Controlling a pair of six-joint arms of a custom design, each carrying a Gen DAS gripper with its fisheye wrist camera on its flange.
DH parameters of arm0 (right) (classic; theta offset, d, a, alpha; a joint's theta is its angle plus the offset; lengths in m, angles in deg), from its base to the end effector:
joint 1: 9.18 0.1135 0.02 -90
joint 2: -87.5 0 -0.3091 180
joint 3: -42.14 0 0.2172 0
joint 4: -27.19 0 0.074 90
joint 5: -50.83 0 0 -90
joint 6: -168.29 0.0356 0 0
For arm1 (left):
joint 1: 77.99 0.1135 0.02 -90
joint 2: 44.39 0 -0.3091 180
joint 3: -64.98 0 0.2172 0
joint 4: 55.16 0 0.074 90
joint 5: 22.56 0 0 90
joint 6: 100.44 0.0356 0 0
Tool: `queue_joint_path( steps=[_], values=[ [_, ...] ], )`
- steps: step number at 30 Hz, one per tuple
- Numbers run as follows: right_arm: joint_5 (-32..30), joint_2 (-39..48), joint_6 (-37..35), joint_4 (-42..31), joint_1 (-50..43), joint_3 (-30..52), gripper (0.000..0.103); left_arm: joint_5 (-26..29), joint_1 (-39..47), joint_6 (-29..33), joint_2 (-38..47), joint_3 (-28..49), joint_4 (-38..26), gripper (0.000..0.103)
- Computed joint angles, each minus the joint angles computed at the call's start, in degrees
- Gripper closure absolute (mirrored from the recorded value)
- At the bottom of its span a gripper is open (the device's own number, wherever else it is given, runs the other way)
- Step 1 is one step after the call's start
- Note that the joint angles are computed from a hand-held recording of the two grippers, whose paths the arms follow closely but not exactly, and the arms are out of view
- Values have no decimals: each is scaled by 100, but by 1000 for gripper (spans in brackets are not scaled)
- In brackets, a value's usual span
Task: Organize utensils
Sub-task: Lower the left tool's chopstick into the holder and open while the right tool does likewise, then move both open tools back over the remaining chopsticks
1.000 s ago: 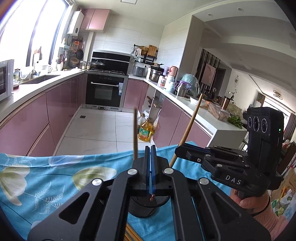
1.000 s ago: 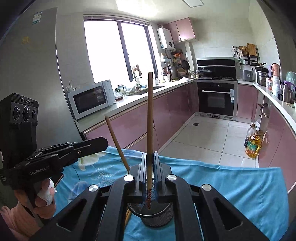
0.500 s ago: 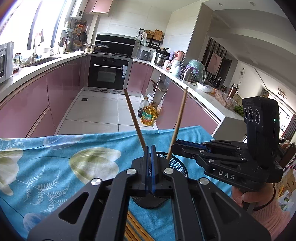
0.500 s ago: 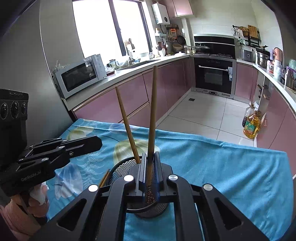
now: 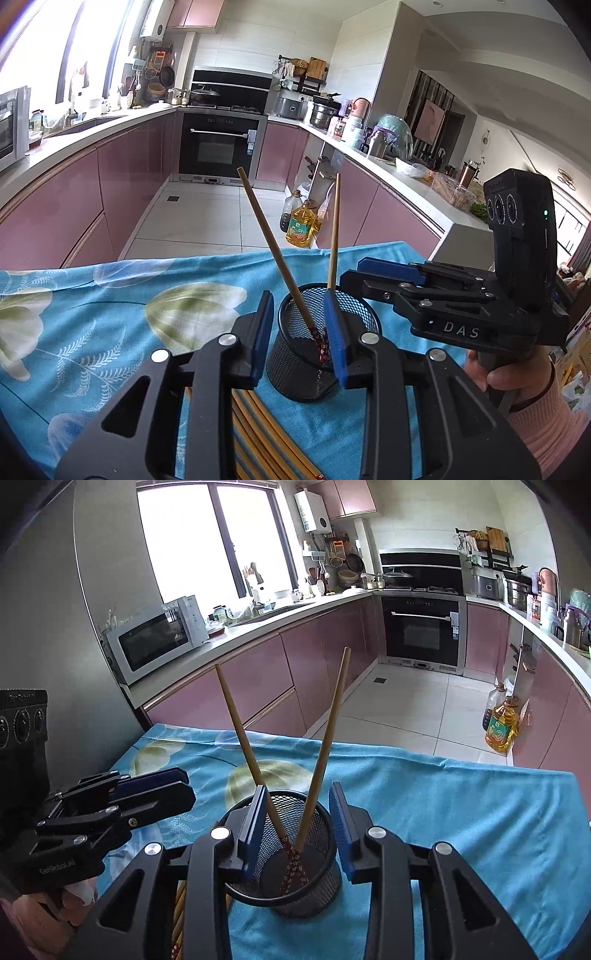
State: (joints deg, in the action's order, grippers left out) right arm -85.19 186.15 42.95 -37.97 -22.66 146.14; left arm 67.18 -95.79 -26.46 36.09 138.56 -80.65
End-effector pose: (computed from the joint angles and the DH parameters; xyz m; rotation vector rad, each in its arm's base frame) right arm 0.3292 -0.0526 0.3540 -0.6874 2.1848 0.6263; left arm 0.2638 -0.0845 0.3335 0.0308 2.1552 -0.3401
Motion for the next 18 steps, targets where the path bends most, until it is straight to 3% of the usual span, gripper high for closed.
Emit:
queue_joint_path(
  steps=[5, 10, 13, 18],
  values=[
    [-539, -370, -614, -347, -352, -289, 69, -253, -65, 72, -301, -349, 12, 63],
    [-975, -758, -1922, -1235, -711, -744, 61, -435, -6, 66, -666, -830, -111, 58],
    [-646, -925, -2312, -1305, -599, -1336, 61, -609, -5, 47, -841, -1210, -217, 57],
    [197, -1169, -1925, -331, -152, -2517, 61, -540, 103, -24, -974, -1915, -244, 56]
  ],
)
